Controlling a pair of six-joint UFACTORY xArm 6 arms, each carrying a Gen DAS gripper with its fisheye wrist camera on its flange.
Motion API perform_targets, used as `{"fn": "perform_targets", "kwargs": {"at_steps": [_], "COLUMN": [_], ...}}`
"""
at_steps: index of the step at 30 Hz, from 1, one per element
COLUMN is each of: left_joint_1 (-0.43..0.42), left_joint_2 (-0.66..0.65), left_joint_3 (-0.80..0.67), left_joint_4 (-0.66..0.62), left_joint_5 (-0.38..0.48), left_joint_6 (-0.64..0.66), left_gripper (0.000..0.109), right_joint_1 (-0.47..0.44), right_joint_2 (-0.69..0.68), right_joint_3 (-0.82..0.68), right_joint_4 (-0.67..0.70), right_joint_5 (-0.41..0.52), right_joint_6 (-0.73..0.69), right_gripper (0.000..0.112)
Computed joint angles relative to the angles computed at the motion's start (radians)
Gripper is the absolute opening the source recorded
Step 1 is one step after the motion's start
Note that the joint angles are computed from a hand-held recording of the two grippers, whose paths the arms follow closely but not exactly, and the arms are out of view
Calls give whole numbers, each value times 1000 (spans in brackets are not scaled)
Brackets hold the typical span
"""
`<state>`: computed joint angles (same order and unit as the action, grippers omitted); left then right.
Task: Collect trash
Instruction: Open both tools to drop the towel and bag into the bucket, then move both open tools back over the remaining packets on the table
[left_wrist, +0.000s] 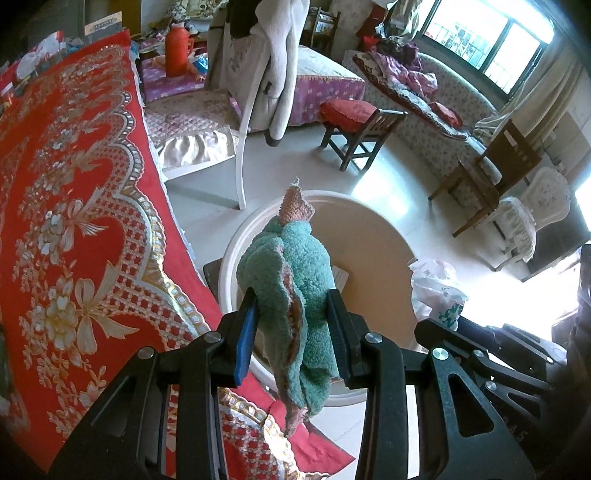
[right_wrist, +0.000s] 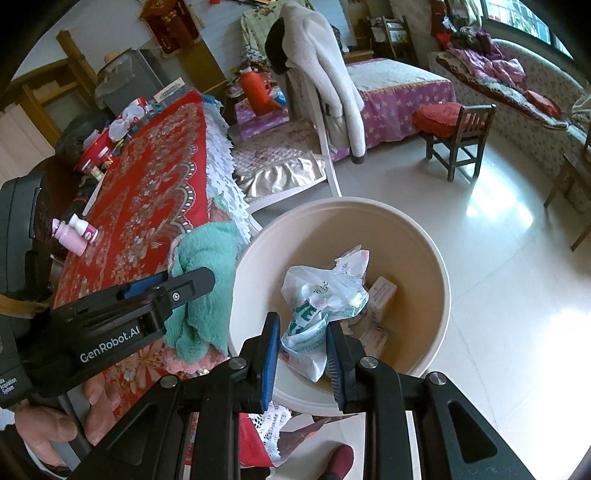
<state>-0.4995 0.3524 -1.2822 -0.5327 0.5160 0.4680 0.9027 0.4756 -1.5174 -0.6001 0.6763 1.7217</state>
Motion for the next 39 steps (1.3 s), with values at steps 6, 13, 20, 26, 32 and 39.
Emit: {"fn": "perform_targets", "kwargs": {"at_steps": [6,13,20,26,32,39], "left_joint_1": [-4,-5,4,21,26,32], "left_joint_2": [12,22,35,49,23,-36], "left_joint_3": [0,1,-18,-38,-14,53], "left_joint_4": [-11,-19,-57,-108,-108,-4], "left_joint_5": [2,-4,22,54,40,-55], "left_joint_6": [-7,-14,3,20,29,-52], "left_gripper": [34,34,38,43,44,44], "right_joint_1": [-9,-17,-25,-27,-23,-15], "right_joint_2": [14,28,33,7,7,25], "right_joint_3": [6,7,9,45,50,7], "right_joint_4": [30,58,72,34,48,41], "right_joint_5": [-18,-24,-17,-22,-27,-6], "right_joint_6": [-13,-39,-30,46,41,15], "right_gripper": [23,23,37,43,43,44]}}
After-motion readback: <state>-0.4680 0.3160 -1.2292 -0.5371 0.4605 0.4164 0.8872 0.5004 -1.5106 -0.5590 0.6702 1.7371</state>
